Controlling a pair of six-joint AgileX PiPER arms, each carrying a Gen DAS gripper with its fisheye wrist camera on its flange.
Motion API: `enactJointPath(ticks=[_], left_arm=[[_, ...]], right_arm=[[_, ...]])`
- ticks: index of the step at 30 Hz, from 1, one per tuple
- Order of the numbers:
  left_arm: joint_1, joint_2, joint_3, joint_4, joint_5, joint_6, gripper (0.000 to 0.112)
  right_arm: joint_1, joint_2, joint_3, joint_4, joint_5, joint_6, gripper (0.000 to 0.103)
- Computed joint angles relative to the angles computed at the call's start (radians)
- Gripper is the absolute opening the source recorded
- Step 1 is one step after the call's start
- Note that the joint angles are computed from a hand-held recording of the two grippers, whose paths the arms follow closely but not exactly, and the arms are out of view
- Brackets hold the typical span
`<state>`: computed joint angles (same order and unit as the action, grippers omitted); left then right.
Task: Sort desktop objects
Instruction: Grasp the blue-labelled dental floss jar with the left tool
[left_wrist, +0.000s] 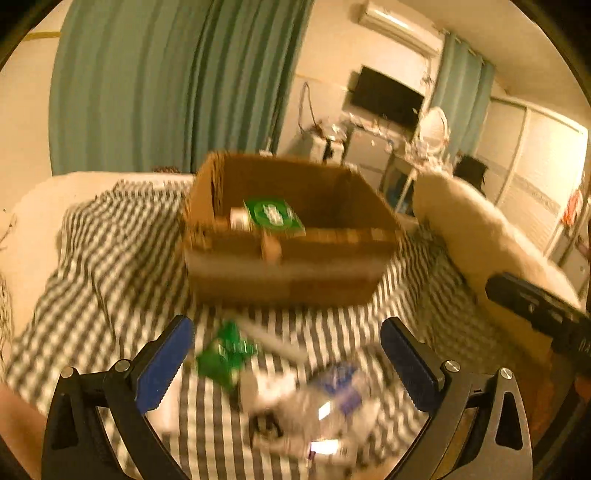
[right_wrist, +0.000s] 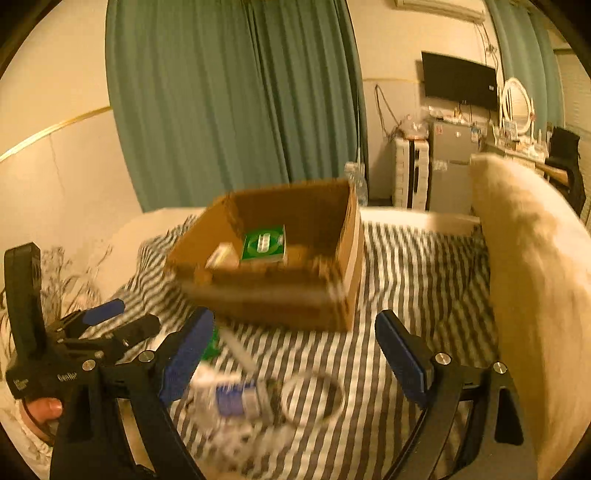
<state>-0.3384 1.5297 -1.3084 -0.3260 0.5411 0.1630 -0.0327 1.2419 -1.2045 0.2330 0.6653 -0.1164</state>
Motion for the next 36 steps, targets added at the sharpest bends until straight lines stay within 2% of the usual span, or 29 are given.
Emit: enactJointPath(ticks=[6, 11, 15, 18, 21, 23, 27, 29, 30, 31, 36], left_arm=[[-0.083, -0.027, 0.155, 0.083, -0.088, -0.024, 0.103], [-0.12, 0.013, 0.203, -0.026, -0.138, 0.198, 0.103], [-0.125, 0.067, 0.203, -0.156, -0.177, 0.395, 0.103], [-0.122, 0.131, 0.153, -0.171, -0.179, 0.423, 0.103], [-0.103, 0.201, 0.097, -0.286, -0.154, 0.546, 0.103], [-0.103, 0.242, 0.054, -0.255, -0.131, 0.538, 0.103], [-0.105, 0.271, 0.027, -0.245, -0.091, 0.582, 0.096], [-0.103, 0.269, 0.023, -0.246, -0.056, 0.605, 0.084], [-0.097, 0.276, 0.007, -0.254, -0.013, 0.619, 0.067], [-0.101, 0.283, -0.008, -0.224, 0.024, 0.6, 0.063], [-0.157, 0.29, 0.005, -0.027, -0.011, 0.467, 0.063]], right_arm=[[0.048, -0.098, 0.144, -0.11, -0.012, 0.122, 0.093], [0.047, -0.107, 0.172, -0.149, -0.012, 0.161, 0.093], [-0.012, -0.083, 0.176, -0.044, -0.009, 0.09, 0.093], [-0.019, -0.057, 0.179, -0.045, -0.009, 0.099, 0.093], [-0.026, -0.02, 0.166, -0.057, -0.001, 0.116, 0.093], [-0.038, 0.001, 0.159, -0.051, -0.003, 0.116, 0.093], [-0.047, 0.049, 0.152, -0.064, -0.005, 0.129, 0.093], [-0.042, 0.072, 0.144, -0.082, -0.002, 0.146, 0.093], [-0.038, 0.083, 0.14, -0.09, -0.001, 0.153, 0.093], [-0.032, 0.091, 0.137, -0.095, -0.002, 0.159, 0.093], [0.008, 0.104, 0.138, -0.166, -0.003, 0.207, 0.093]])
